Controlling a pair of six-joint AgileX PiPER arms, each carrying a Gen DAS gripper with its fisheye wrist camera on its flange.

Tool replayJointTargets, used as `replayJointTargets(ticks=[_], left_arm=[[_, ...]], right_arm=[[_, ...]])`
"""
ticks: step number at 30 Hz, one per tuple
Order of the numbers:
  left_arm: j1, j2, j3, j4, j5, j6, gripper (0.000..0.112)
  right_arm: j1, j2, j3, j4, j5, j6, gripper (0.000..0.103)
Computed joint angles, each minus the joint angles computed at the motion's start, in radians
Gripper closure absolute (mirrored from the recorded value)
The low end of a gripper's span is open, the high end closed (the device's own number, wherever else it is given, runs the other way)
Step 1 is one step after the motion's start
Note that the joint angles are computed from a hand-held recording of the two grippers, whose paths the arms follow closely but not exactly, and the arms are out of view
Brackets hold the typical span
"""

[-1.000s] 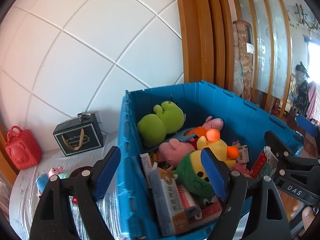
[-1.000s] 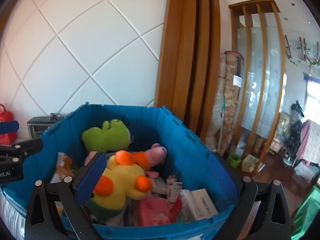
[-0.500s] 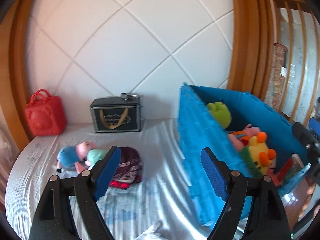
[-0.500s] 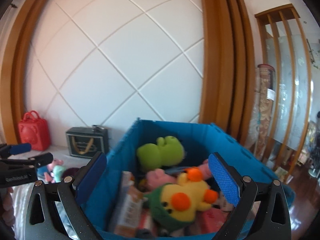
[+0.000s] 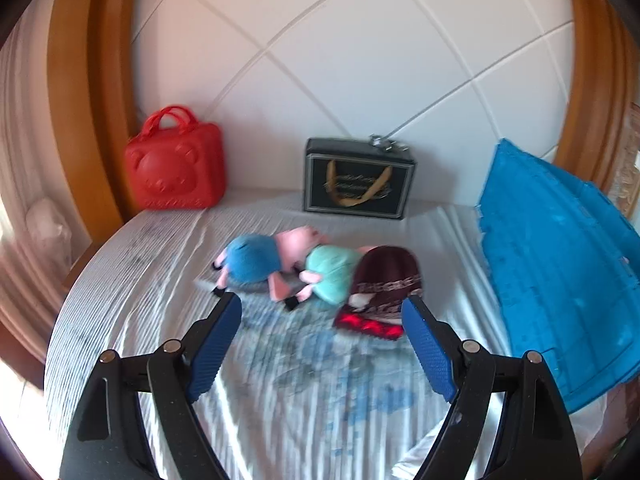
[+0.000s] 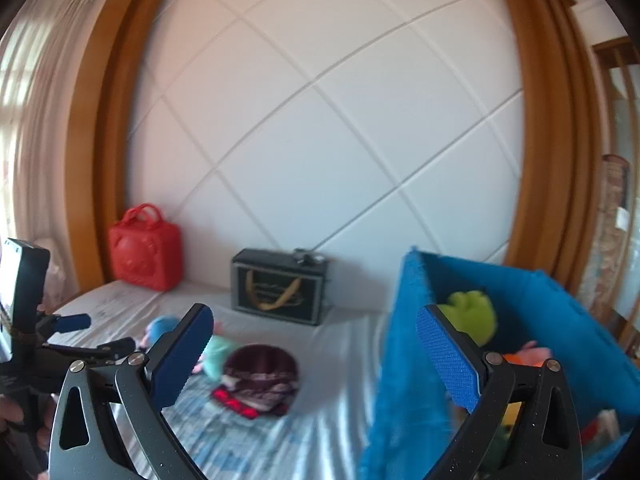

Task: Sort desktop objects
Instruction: 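Bring both open tools back to the pigs and beanie on the bed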

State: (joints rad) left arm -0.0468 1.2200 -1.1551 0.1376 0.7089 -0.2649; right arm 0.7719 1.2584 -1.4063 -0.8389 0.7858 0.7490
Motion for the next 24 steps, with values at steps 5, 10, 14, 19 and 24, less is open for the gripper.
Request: replayJointTargets(ticks=[5,10,14,19,24], left_arm=[[0.213,0.067,0.032,-0.177,-0.033,0.238,0.030],[0.327,0.160,0.048,-0.252,-0.073,0.358,0.030],[0.377,0.270,0.020,-0.325,-0.080,0.434,0.030],[0.363,0.412,-0.043,-0.298,-0.079,0.415,0.030],[0.322,0.554,-0.131,-0.261,-0.059,0.386,0.030]], right_arm=[[0.018,0.162,-0.081,0.091,0.006,-0.022,0.000],[-0.045,0.287,-0.119,0.218,0.005,-0.079,0.000],[-0.121,0.387,-0.151,0.323,0.013,-0.130,0.000],[-0.211,0.515,-0.213,0.473,0.021,-0.230,0.000],[-0.291,0.665,-0.305,0.633,0.030,-0.330,0.000]])
